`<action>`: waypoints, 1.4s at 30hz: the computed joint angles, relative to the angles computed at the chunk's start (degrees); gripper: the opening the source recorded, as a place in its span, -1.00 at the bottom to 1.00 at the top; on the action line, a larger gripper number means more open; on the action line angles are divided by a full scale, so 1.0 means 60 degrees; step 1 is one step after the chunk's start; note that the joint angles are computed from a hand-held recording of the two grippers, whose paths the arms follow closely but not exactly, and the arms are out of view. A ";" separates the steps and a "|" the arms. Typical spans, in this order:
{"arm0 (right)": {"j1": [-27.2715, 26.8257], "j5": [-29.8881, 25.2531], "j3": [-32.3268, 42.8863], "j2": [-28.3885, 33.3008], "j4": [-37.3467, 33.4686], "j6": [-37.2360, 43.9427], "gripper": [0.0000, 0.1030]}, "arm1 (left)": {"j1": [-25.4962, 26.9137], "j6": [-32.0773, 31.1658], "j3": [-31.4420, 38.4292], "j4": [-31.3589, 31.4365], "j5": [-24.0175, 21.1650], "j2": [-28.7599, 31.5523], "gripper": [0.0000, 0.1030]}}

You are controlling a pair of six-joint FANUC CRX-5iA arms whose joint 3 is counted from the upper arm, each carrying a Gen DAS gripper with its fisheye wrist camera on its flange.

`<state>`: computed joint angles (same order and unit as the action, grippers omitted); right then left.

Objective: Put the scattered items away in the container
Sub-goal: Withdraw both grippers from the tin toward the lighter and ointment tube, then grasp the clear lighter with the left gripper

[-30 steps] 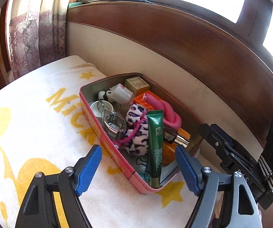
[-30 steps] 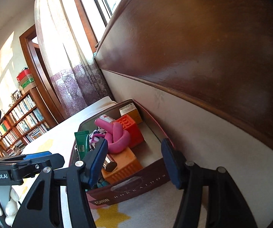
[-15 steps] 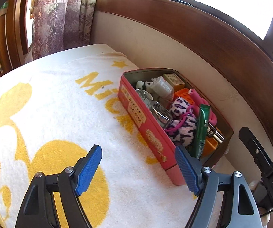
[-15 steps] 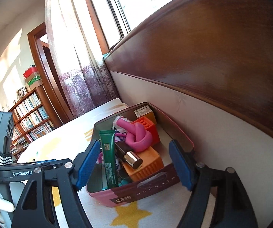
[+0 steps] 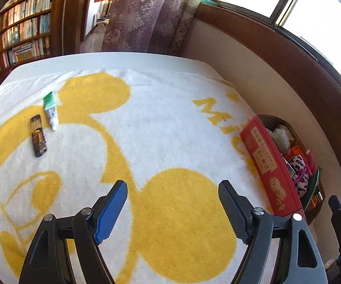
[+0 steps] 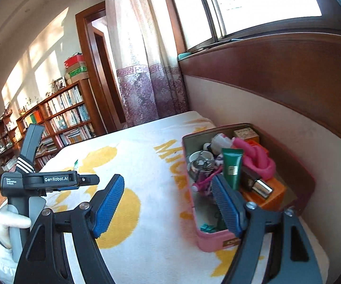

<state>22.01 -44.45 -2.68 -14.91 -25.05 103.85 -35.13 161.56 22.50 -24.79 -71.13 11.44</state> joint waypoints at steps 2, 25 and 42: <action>0.0248 -0.0190 0.0134 0.0140 0.0027 -0.0010 0.55 | 0.0156 0.0396 -0.0539 -0.0174 -0.0185 -0.0489 0.57; 0.1981 -0.0759 0.0441 0.1209 0.0101 0.0424 0.55 | 0.2014 0.0776 -0.2114 -0.0052 -0.1377 -0.1243 0.53; 0.1861 -0.0975 0.0625 0.1517 0.0419 -0.0351 0.55 | 0.1185 0.0971 -0.2490 -0.1183 -0.1889 -0.1804 -0.53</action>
<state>33.18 -50.30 1.08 -5.81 -22.54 101.74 -28.02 167.39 7.56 -31.89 -82.46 0.62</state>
